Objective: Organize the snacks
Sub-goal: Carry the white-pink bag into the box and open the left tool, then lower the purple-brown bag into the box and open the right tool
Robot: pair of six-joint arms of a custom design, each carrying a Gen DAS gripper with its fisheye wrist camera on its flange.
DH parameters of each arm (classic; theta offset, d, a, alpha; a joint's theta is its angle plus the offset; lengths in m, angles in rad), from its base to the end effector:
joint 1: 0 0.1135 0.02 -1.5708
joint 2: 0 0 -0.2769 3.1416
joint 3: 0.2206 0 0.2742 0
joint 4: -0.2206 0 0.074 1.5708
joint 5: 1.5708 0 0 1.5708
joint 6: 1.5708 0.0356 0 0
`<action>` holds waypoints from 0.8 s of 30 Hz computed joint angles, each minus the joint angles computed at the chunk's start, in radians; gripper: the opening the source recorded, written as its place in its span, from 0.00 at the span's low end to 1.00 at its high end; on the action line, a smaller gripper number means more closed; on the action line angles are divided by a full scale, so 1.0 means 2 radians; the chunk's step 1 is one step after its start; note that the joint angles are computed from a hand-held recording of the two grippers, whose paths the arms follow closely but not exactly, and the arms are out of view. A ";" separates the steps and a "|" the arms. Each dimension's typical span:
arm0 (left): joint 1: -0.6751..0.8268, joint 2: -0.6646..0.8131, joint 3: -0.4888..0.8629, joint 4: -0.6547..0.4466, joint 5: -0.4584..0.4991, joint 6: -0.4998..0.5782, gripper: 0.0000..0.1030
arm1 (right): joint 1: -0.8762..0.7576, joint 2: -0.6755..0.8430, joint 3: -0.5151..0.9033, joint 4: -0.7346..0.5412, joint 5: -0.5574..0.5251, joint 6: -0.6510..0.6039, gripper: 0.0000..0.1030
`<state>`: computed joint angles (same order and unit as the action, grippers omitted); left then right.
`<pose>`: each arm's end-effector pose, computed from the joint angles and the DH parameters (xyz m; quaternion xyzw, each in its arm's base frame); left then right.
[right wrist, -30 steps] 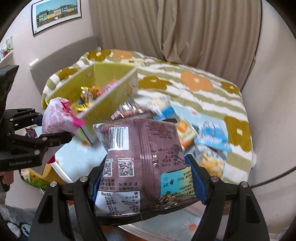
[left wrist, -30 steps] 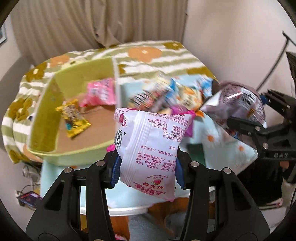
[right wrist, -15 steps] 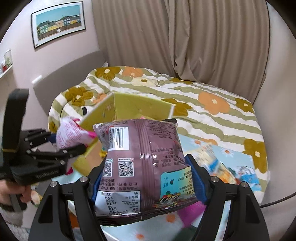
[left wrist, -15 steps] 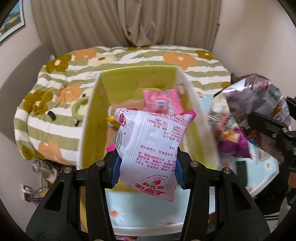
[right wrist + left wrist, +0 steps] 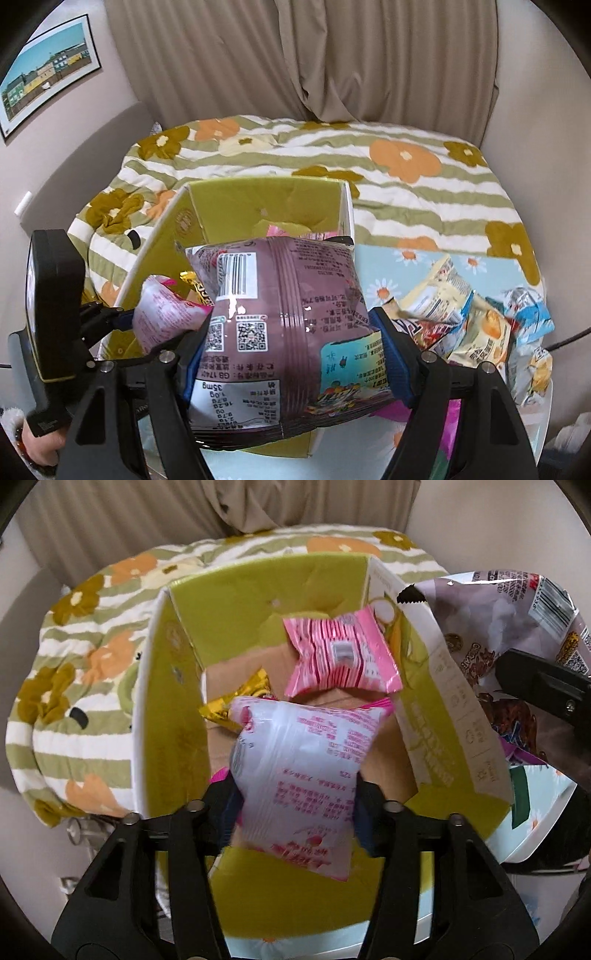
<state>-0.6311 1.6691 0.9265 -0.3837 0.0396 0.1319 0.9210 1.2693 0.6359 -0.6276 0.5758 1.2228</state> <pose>0.2672 -0.1970 0.1534 0.3671 0.9035 -0.0732 0.2088 0.1489 0.1639 0.1690 0.1857 0.9300 -0.0043 0.3171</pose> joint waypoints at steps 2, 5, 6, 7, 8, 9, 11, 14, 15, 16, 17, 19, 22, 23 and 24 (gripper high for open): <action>0.005 -0.002 -0.008 0.014 0.002 0.002 0.94 | -0.006 0.008 0.000 0.006 -0.007 -0.003 0.71; 0.015 -0.008 -0.015 0.023 0.003 0.006 0.95 | -0.015 0.013 -0.002 0.019 -0.016 -0.014 0.71; 0.016 -0.010 -0.016 0.020 0.001 0.005 0.95 | -0.016 0.015 0.000 0.022 -0.018 -0.018 0.71; 0.019 -0.015 -0.017 0.018 0.001 0.004 0.94 | -0.017 0.015 0.000 0.024 -0.019 -0.022 0.71; 0.022 -0.020 -0.018 0.015 0.002 0.002 0.95 | -0.019 0.014 0.002 0.025 -0.020 -0.029 0.71; 0.025 -0.027 -0.020 0.011 0.003 0.000 0.95 | -0.019 0.014 0.003 0.025 -0.020 -0.033 0.71; 0.029 -0.041 -0.025 0.006 0.001 -0.002 0.95 | -0.020 0.010 0.005 0.026 -0.021 -0.045 0.71; 0.038 -0.059 -0.029 -0.004 -0.002 -0.006 0.95 | -0.032 0.001 0.003 0.041 -0.033 -0.077 0.71; 0.040 -0.064 -0.030 -0.006 -0.002 -0.009 0.95 | -0.037 0.000 0.003 0.046 -0.036 -0.086 0.71; 0.042 -0.069 -0.032 -0.008 -0.002 -0.013 0.95 | -0.042 -0.001 0.002 0.053 -0.039 -0.096 0.71; 0.043 -0.072 -0.032 -0.009 -0.002 -0.016 0.95 | -0.049 0.000 0.002 0.060 -0.044 -0.109 0.71; 0.045 -0.076 -0.031 -0.012 -0.007 -0.023 0.95 | -0.061 0.008 0.004 0.076 -0.055 -0.130 0.71; 0.048 -0.082 -0.031 -0.014 -0.013 -0.027 0.95 | -0.082 0.029 0.011 0.103 -0.075 -0.165 0.71; 0.048 -0.083 -0.030 -0.014 -0.016 -0.029 0.95 | -0.090 0.041 0.016 0.112 -0.084 -0.177 0.71; 0.050 -0.083 -0.030 -0.015 -0.016 -0.030 0.94 | -0.095 0.049 0.019 0.120 -0.090 -0.185 0.71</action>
